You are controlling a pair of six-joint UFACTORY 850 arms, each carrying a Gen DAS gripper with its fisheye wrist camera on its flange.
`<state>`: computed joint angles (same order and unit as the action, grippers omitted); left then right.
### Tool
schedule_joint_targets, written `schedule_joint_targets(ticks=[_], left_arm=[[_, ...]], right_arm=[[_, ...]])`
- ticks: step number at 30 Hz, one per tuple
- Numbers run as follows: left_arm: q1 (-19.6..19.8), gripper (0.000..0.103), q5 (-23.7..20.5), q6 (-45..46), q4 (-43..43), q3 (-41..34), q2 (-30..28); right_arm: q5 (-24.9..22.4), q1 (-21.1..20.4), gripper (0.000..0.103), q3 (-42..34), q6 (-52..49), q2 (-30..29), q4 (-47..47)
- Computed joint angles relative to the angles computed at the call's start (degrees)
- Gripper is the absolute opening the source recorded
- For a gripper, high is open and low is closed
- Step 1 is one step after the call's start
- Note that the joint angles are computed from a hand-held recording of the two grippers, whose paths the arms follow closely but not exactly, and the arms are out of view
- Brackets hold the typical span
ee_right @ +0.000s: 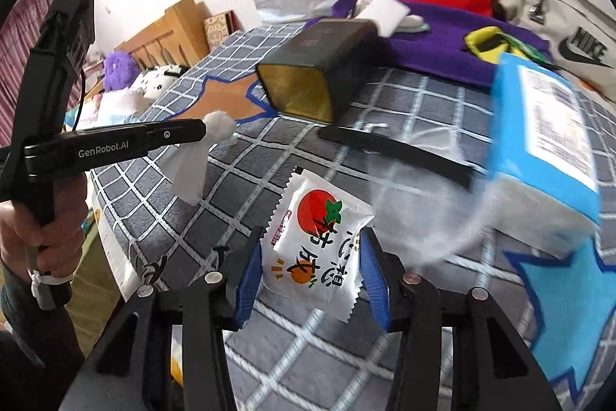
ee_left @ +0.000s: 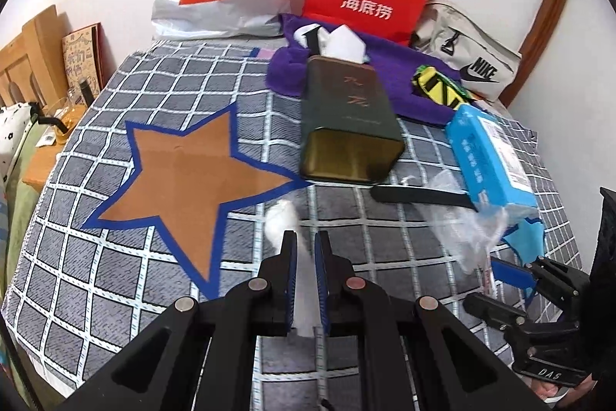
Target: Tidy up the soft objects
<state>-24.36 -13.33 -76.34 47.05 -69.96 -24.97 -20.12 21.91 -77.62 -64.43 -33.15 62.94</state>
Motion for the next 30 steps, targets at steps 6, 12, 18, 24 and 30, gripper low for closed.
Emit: schedule_joint_targets(ticks=[6, 12, 18, 24, 30], left_arm=[[-1.1, 0.008, -0.78, -3.04, 2.83, 0.18, 1.37], [-1.15, 0.008, -4.26, -3.43, 2.23, 0.25, 1.59], [0.81, 0.026, -4.96, -0.92, -3.99, 1.21, 0.84], [0.48, 0.044, -7.03, 2.46, -5.5, -2.41, -3.17], [0.21, 0.023, -8.52, 3.11, -4.1, -4.63, -5.79]], right_arm=[[2.22, -2.13, 0.048, 3.62, -3.15, 3.39, 2.52], [2.98, -4.1, 0.048, 5.45, -6.54, 5.1, 5.64], [3.32, -5.31, 0.048, 6.41, -7.6, 5.5, 6.8], [3.65, -5.88, 0.048, 6.56, -6.58, 5.84, 5.14], [4.29, -6.43, 0.048, 6.62, -8.25, 7.28, 5.86]])
